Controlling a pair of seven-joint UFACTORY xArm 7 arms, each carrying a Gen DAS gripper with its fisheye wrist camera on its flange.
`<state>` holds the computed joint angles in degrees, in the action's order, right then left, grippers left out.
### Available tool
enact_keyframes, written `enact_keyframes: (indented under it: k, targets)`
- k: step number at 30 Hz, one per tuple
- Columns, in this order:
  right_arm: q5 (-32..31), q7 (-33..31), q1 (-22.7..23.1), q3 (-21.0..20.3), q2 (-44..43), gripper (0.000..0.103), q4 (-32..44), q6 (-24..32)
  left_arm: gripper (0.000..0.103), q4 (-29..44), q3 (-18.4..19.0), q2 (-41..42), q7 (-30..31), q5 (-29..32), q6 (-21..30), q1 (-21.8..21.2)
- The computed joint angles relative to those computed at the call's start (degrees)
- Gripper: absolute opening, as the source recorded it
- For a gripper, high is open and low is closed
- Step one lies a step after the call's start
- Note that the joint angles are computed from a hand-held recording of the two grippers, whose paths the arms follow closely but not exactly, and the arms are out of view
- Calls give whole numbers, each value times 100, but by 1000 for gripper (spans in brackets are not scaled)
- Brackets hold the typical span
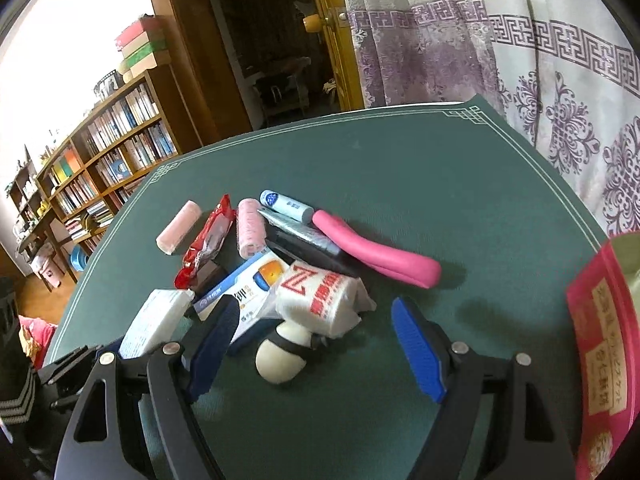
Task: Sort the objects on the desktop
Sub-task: 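Grasp the white bandage roll with red lettering using the right gripper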
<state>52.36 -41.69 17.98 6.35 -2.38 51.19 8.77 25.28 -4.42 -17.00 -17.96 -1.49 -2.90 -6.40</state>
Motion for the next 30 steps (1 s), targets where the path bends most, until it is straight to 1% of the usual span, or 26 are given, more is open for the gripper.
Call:
enact_keyframes:
  k: [2,7,11,12,13,15,16,18,21,23,30]
  targets:
    - [-1,0,0,11,59,82,65,-24,49,9,14,17,7,1,0,-19]
    - [-279,276,-96,96,304,82,264,-96,49,23,57,62,19,-18,3,-73]
    - [-721,648,-241,179,531,81,415,-22,49,37,110,111,58,-45,-9,-133]
    - [-816,719,-288,200,585,75,452,65,49,38,122,120,65,-54,-13,-147]
    - [-784,655,-344,244,617,64,477,151,49,41,112,125,59,-61,-13,-144]
    - [-939,731,-391,288,626,52,433,197,49,36,146,124,70,-86,-16,-180]
    - [-904,678,-417,321,611,51,410,177,49,27,151,116,72,-94,-18,-186]
    - [-642,407,-466,378,510,51,333,165,49,16,158,105,79,-105,-21,-192]
    - [-350,125,-413,361,312,51,188,133,49,14,129,90,72,-104,-15,-160]
    - [-203,-31,-336,298,176,51,84,120,49,9,83,45,49,-94,5,-120]
    - [160,-348,-49,-69,-357,51,-301,186,49,-32,-334,-171,-191,94,61,222]
